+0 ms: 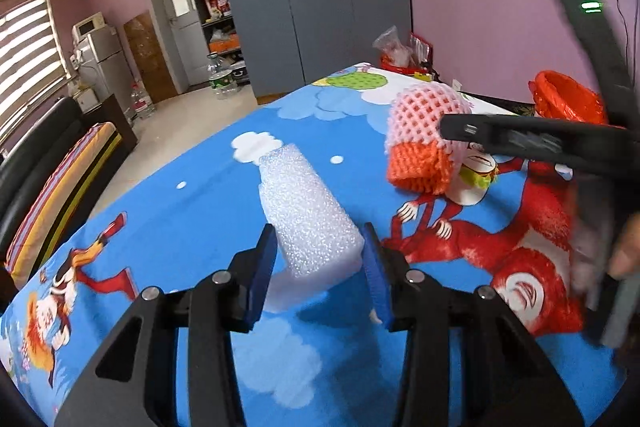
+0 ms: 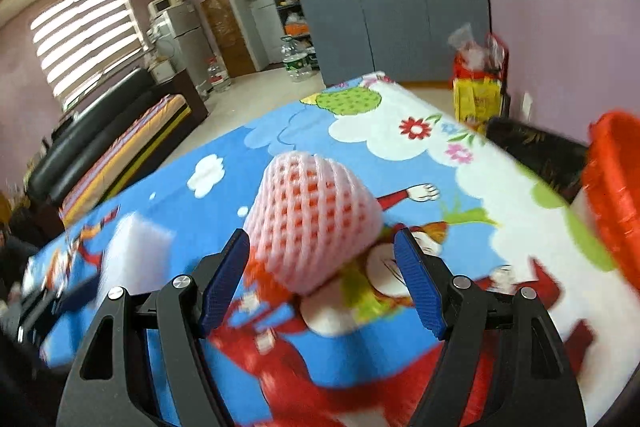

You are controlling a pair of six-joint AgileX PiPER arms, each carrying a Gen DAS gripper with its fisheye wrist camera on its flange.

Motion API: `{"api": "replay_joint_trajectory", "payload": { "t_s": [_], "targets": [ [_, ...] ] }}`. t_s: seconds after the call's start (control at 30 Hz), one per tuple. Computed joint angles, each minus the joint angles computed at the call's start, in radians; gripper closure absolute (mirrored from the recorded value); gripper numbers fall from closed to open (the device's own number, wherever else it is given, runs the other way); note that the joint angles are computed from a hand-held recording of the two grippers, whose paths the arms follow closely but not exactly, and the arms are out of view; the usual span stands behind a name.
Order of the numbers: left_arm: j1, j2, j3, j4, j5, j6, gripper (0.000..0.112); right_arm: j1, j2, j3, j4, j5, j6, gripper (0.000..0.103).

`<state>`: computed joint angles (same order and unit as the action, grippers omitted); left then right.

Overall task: Collect trash
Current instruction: 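Grasp the white foam block with the left tool while the right tool grasps the pink foam net, then carry the foam block and pink foam net to the wastebasket and release both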

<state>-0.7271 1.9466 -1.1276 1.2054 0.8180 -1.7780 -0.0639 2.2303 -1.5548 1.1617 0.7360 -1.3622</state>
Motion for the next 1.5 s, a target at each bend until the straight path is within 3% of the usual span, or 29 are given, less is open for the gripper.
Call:
{"api": "replay_joint_trajectory", "payload": {
  "t_s": [0.07, 0.1, 0.13, 0.17, 0.23, 0.33, 0.6, 0.9, 1.13, 1.5],
  "targets": [
    [-0.018, -0.022, 0.02, -0.001, 0.018, -0.018, 0.071, 0.023, 0.046, -0.064, -0.064, 0.001, 0.125, 0.032],
    [-0.026, -0.028, 0.024, -0.004, 0.025, -0.02, 0.071, 0.033, 0.062, -0.085, -0.093, 0.004, 0.164, 0.038],
    [-0.032, -0.032, 0.025, -0.008, 0.032, -0.017, 0.071, 0.039, 0.08, -0.104, -0.119, 0.019, 0.19, 0.054],
    [-0.04, -0.035, 0.023, -0.013, 0.039, -0.01, 0.071, 0.043, 0.09, -0.111, -0.136, 0.027, 0.204, 0.058],
    [-0.05, -0.039, 0.019, -0.019, 0.047, -0.003, 0.07, 0.03, 0.077, -0.077, -0.108, 0.042, 0.156, 0.071],
    [-0.07, -0.051, 0.015, -0.021, 0.061, -0.01, 0.07, -0.011, 0.006, 0.03, -0.034, 0.065, -0.002, 0.075],
    [-0.174, -0.076, 0.015, -0.036, 0.123, -0.058, 0.07, -0.182, -0.211, 0.31, 0.066, 0.115, -0.304, 0.075],
    [-0.331, -0.071, -0.018, -0.066, 0.205, -0.141, 0.07, -0.42, -0.34, 0.485, 0.079, 0.198, -0.527, 0.075],
    [-0.412, -0.031, -0.127, -0.093, 0.258, -0.087, 0.07, -0.572, -0.365, 0.519, 0.054, 0.288, -0.609, 0.075],
    [-0.471, 0.08, -0.336, -0.128, 0.299, 0.032, 0.07, -0.738, -0.306, 0.45, 0.011, 0.391, -0.629, 0.075]
  ]
}}
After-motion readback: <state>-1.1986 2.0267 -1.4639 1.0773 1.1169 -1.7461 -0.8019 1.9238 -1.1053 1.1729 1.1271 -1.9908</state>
